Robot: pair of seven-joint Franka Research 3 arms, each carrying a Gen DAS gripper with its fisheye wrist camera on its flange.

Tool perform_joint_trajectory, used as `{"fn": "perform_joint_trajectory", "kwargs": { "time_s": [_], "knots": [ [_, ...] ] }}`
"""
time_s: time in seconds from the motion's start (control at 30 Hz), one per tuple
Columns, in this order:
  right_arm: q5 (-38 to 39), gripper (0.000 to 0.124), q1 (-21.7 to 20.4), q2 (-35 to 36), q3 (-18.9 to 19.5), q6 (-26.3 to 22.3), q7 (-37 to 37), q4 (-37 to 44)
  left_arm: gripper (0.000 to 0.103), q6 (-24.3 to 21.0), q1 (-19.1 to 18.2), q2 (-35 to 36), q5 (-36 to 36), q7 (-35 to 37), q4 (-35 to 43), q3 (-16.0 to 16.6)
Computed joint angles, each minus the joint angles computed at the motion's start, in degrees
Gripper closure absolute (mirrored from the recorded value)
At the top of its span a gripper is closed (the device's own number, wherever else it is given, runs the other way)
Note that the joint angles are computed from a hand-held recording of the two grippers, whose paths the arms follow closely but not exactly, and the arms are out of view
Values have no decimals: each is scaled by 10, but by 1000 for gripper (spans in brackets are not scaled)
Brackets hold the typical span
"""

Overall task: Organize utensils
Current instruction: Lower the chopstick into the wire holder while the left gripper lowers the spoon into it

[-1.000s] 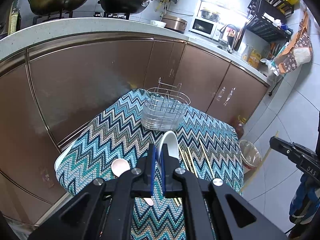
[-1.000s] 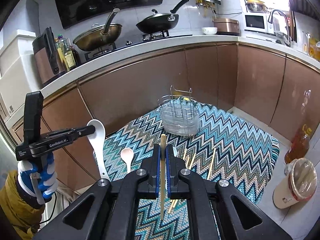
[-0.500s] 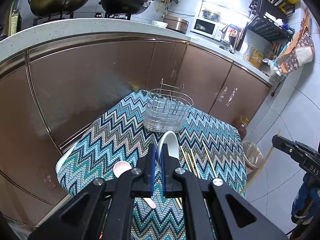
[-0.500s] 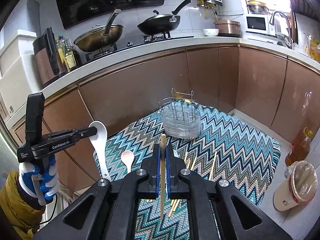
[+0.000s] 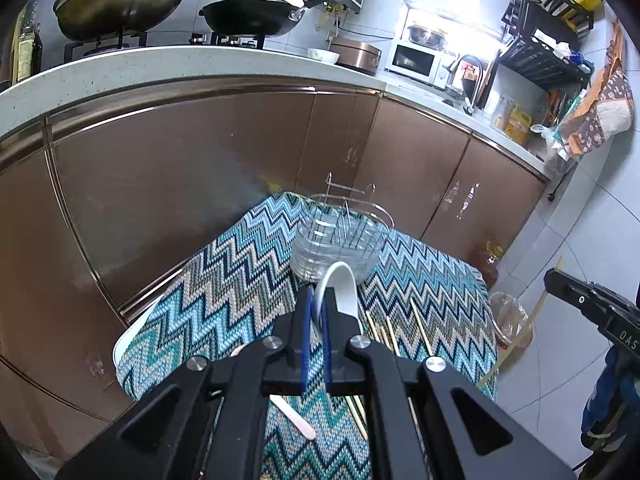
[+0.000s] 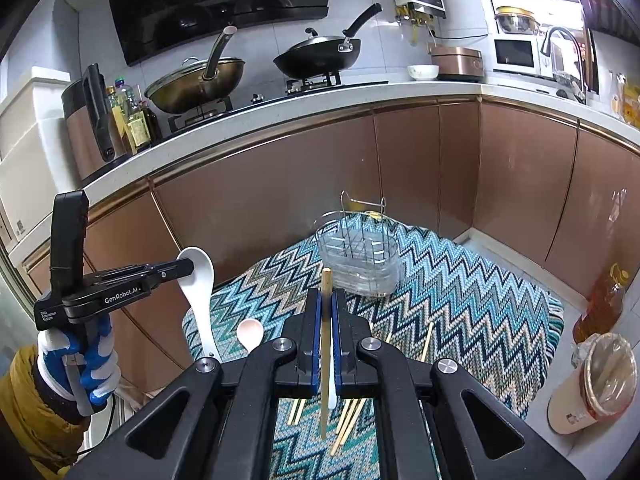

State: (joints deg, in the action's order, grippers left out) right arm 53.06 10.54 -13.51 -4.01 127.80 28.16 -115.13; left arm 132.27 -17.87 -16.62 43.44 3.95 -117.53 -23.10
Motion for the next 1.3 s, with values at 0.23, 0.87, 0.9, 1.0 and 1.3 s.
{"fn": "perform_joint_trajectory", "kwargs": {
  "time_s": [0.23,0.87,0.9,1.0,1.3],
  "knots": [
    [27,119,4,42,6,11,-9,48,99,-5,18,24,37,-5,34,6],
    [191,119,-7,249,91,133,-77,298,99,-81,-12,233,221,-31,265,82],
    [190,119,-7,261,97,144,-80,308,99,-84,-17,249,227,-31,278,91],
    [181,119,-6,298,115,175,-86,334,99,-81,-31,287,233,-38,307,114],
    [131,119,-9,368,154,233,-86,354,99,-66,-61,359,255,-80,343,165]
  ]
}}
